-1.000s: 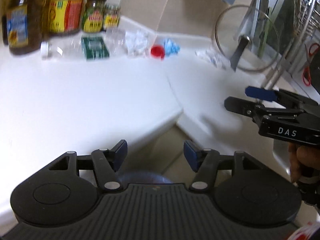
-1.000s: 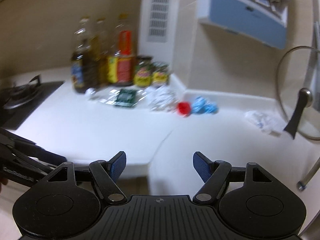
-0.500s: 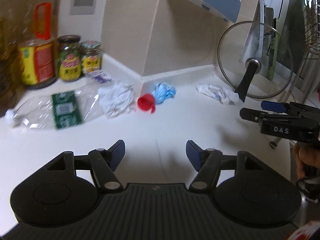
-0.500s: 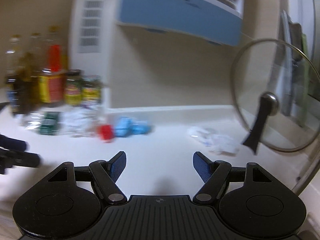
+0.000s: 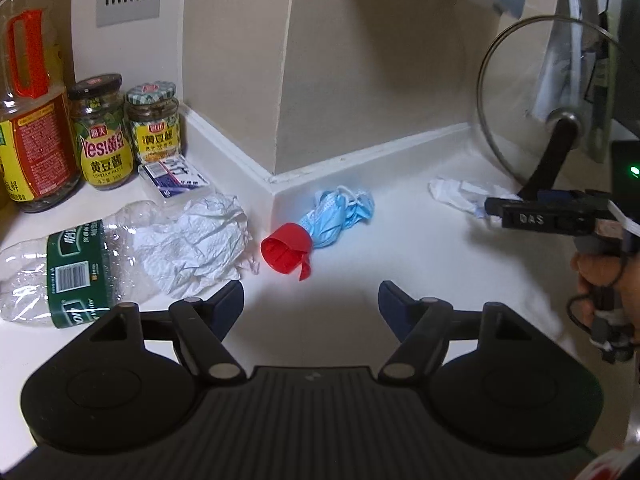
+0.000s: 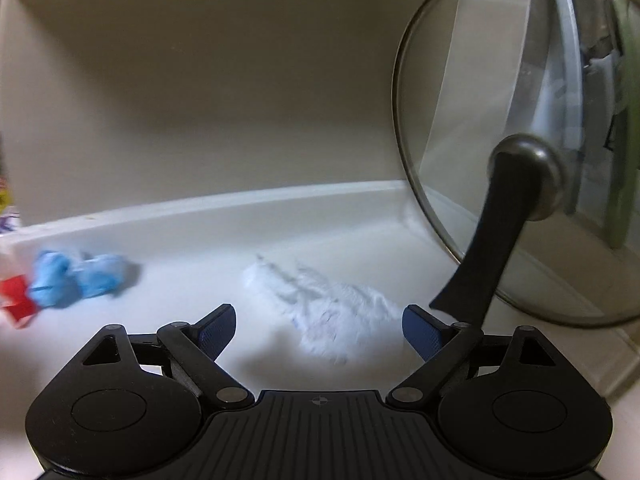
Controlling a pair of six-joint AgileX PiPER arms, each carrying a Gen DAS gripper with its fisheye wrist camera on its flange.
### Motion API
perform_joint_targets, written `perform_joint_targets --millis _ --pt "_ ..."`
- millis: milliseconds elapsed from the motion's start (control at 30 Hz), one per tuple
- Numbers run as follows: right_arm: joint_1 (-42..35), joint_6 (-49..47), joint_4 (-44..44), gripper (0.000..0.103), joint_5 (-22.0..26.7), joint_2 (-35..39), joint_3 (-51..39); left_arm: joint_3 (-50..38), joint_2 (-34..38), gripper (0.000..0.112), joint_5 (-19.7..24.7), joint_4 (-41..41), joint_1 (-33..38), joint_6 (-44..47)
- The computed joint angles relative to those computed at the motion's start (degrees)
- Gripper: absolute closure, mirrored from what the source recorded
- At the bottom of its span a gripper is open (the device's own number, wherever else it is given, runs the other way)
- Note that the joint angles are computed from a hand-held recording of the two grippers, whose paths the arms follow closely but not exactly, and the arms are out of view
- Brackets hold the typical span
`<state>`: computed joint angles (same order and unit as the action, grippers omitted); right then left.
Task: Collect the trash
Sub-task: 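Move both open tools back up to the counter clutter, then grasp the red cap with the left tool while the right tool grasps crumpled tissue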
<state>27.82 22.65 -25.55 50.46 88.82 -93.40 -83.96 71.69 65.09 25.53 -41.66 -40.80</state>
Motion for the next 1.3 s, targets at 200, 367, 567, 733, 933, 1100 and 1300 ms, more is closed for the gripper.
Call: perform_joint_targets --millis 200,367,567,733,933,1100,1300 --pt "-3.35 -3.35 5.42 0.047 -1.27 3.67 -1.55 0.65 1.79 0.041 -0.81 -1.14 1.93 0.8" --pt "-2.08 -3.13 6.35 0.08 -2.06 0.3 0.96 1.08 2.98 0.041 -2.7 -1.51 3.25 1.89" --pt "-0.8 -4.35 15.42 0.082 -0.96 -5.11 2.36 0.73 4.89 0.041 -4.58 -0.5 3.83 2.74" --pt "2.25 -3.13 16.98 0.082 -0.29 -4.58 0.69 -0.19 7.3 0.047 -5.86 1.82 4.29 2.84" --pt "2.92 -3.03 17.51 0.082 0.06 -4.86 1.22 -1.25 10.8 0.055 -5.51 7.07 3.47 4.97" --pt "2.96 -2.54 17.45 0.082 0.23 -5.66 2.21 -0.77 11.37 0.076 -5.34 8.29 3.17 7.11" --pt "5.65 -0.18 15.8 0.082 2.47 -8.18 3.16 0.66 7.07 0.076 -2.82 7.1 0.15 5.12"
